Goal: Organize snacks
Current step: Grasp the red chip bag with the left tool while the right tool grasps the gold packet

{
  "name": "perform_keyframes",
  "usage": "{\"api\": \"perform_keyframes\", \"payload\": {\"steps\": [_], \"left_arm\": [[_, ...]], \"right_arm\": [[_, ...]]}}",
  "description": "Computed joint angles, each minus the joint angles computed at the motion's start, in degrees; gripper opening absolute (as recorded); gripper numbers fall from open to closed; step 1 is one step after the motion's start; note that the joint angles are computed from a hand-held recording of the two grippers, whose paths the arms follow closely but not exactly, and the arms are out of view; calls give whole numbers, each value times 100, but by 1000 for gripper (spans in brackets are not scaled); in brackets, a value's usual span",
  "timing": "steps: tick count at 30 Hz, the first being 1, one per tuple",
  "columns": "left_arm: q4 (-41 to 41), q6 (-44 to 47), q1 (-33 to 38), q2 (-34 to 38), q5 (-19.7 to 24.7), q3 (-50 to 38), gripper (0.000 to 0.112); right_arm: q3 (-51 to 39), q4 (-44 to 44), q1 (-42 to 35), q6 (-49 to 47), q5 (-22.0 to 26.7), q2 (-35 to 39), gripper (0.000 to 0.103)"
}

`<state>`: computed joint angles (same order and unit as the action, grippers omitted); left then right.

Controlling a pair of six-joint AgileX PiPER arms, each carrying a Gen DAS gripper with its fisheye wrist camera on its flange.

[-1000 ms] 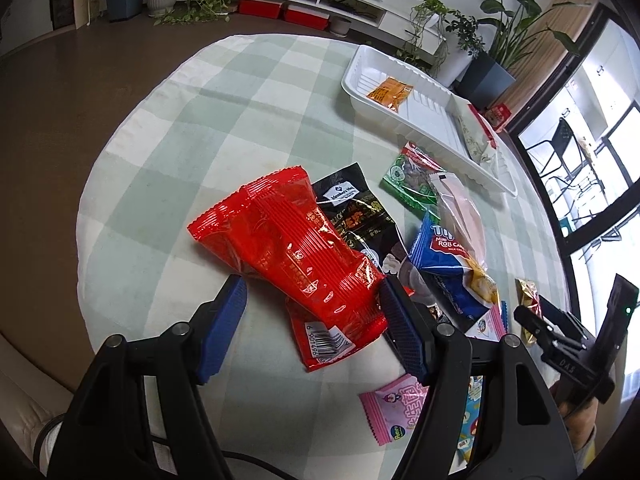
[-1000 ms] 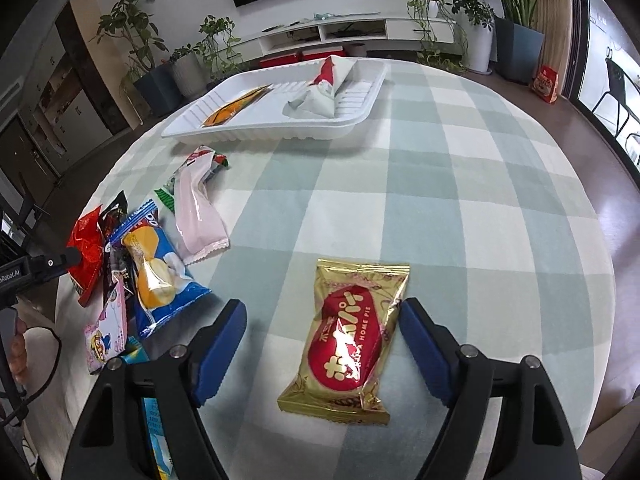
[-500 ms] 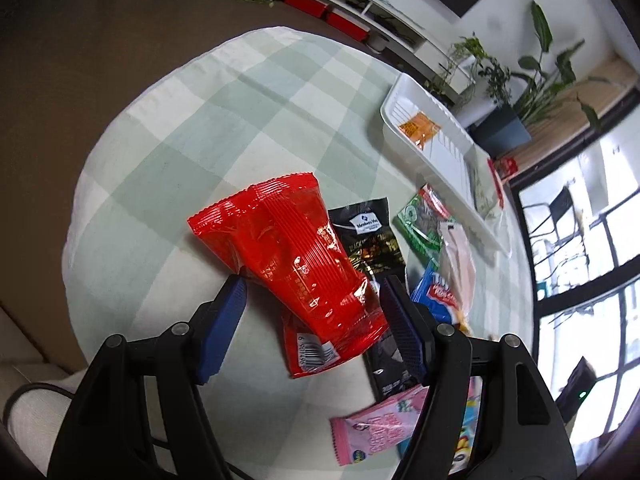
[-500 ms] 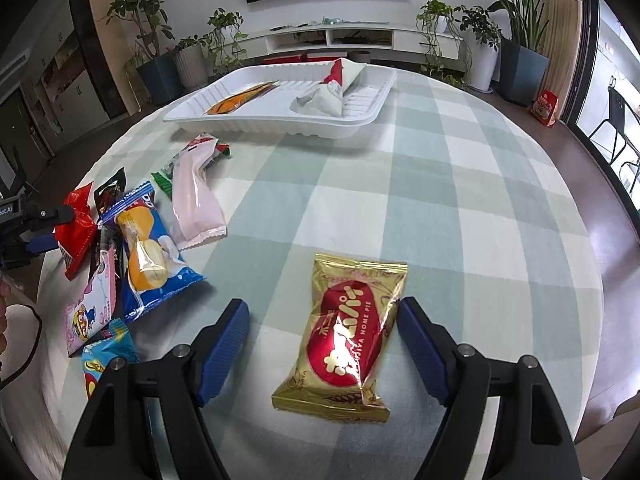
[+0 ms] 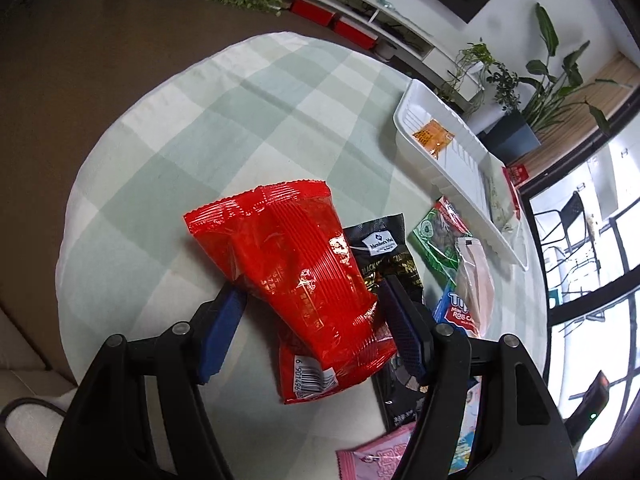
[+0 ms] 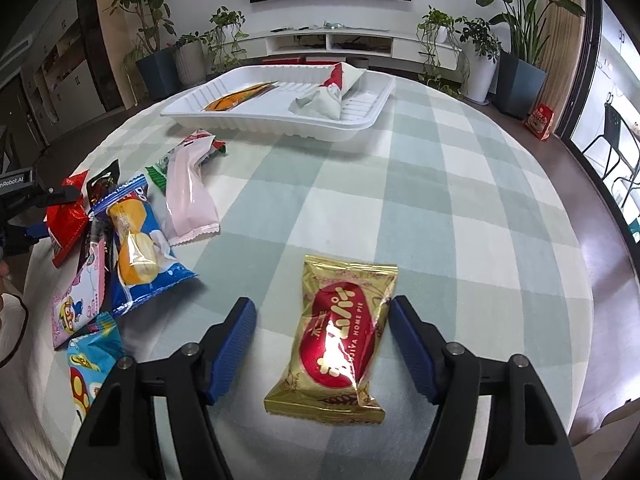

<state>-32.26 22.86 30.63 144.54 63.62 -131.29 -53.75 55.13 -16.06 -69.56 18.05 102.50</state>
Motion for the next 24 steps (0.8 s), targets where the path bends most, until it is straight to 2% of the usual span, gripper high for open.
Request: {"api": "perform_keyframes", "payload": {"steps": [1,2,6,11,20,24], "left_arm": [[-19,86,5,-12,-56,42,53],[-96,153,36,24,-45,14,49],[-298,250,137,230,162,-309,41],[-454,269,227,366,434,-558,36],[-782,832,380,-85,385,221,35],[-942,1005,456,-220,498,351,35]], "right_arm": [[10,96,-16,-117,-15,-3,53],[28,262,-40,-317,-13,-11,44],[22,515,-108,-592,63,2,35],[-196,719,-441,-610,741,146,35],[-960,920,-1348,66,2843,835,34],[-1201,1064,-1560,304,3526,1123,34]]}}
